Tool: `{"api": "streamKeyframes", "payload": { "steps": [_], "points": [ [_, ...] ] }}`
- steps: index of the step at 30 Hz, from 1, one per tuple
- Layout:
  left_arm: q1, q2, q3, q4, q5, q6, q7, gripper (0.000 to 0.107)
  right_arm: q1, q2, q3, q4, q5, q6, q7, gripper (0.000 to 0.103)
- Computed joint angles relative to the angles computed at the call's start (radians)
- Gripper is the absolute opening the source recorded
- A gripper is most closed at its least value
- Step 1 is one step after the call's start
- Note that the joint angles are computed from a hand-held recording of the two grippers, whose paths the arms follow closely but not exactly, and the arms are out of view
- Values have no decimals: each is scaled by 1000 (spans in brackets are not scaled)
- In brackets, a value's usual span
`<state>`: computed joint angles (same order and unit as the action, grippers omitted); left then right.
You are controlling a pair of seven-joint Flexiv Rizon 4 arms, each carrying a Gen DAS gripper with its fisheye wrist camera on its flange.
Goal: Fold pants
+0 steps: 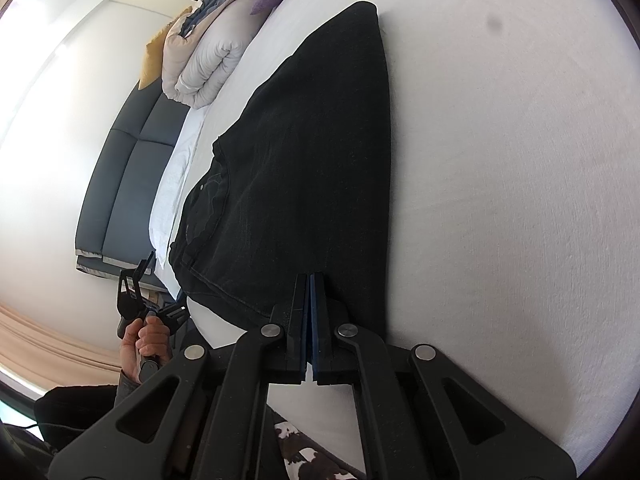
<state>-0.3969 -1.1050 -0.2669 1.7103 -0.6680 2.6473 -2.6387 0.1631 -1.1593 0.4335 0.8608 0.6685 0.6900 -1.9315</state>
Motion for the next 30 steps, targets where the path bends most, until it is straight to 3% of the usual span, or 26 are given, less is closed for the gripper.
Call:
{"api": "streamKeyframes", "payload": {
  "steps": [4, 11, 13, 18, 22, 24, 28, 30],
  "points": [
    [2, 8, 6, 4, 26, -3, 8, 69, 0, 1, -1, 1, 1, 0, 0, 0],
    [1, -44, 13, -34, 56, 90, -4, 63, -1, -1, -1, -1, 2, -3, 0, 0],
    [9, -33, -5, -25, 34, 42, 31, 54, -1, 0, 0, 0, 3, -1, -1, 0],
    [-41, 39, 16, -27, -126, -135, 215, 54, -3, -1, 1, 0, 7, -1, -1, 0],
    [-40, 10, 28, -41, -73, -26, 133, 54, -4, 0, 2, 2, 9, -1, -3, 0],
    [-28, 11, 25, -38, -49, -24, 136, 50, -5, 1, 2, 3, 11, -1, -4, 0],
    [24, -35, -8, -52, 32, 25, 15, 10, -9, 0, 5, 3, 16, -4, -2, 0],
    [32, -48, -13, -60, 45, 34, -11, 9, -10, 0, 5, 0, 17, -11, 2, 0]
  ]
}}
